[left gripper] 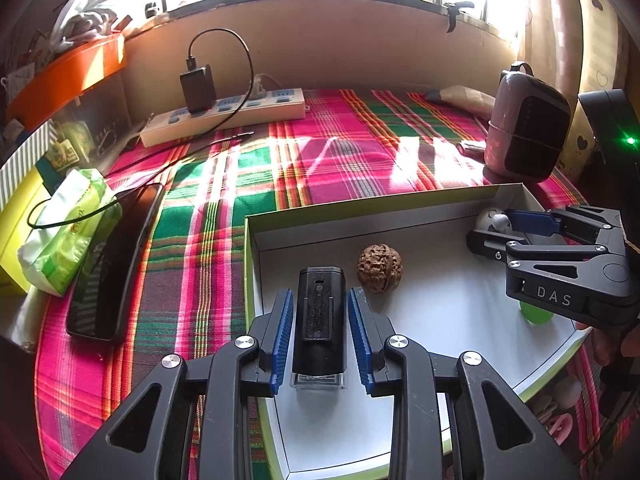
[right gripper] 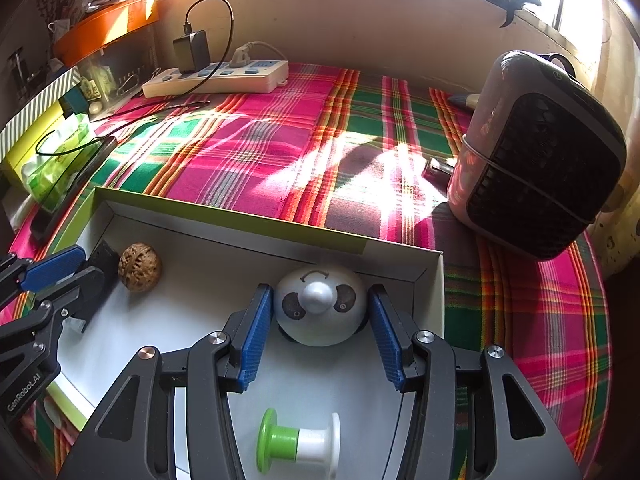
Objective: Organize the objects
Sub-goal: 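Lower and release the black flashlight in the tray while the right gripper releases the white toy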
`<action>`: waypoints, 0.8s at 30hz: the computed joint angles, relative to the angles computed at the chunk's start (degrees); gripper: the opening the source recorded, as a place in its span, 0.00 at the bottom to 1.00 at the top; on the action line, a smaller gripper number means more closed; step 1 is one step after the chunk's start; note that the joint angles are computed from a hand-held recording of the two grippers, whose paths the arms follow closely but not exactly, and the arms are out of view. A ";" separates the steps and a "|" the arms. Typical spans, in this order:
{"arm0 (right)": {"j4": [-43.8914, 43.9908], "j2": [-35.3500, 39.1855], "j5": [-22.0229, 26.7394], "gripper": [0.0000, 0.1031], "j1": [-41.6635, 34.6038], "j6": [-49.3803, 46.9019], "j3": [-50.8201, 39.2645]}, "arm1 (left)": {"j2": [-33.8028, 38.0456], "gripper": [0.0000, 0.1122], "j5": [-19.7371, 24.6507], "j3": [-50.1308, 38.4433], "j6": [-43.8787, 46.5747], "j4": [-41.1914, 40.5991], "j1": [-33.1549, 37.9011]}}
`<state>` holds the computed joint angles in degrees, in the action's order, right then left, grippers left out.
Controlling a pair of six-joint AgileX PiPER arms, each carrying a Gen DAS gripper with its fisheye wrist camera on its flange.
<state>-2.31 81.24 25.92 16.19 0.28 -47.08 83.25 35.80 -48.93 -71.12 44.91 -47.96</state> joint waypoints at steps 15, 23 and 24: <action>5.49 -6.60 1.07 0.56 -1.68 -4.65 2.77 | -4.37 0.30 3.45 0.73 -1.98 0.96 -3.41; 8.11 -12.58 2.38 0.56 -2.67 -6.33 5.61 | -8.17 0.30 7.01 2.42 -5.75 2.86 -7.91; 8.47 -13.51 2.76 0.56 -2.84 -6.57 5.95 | -8.80 0.30 7.61 2.76 -6.47 3.27 -8.71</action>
<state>6.17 67.73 28.69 13.35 -6.29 -41.12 74.45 43.41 -46.16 -77.59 48.18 -56.67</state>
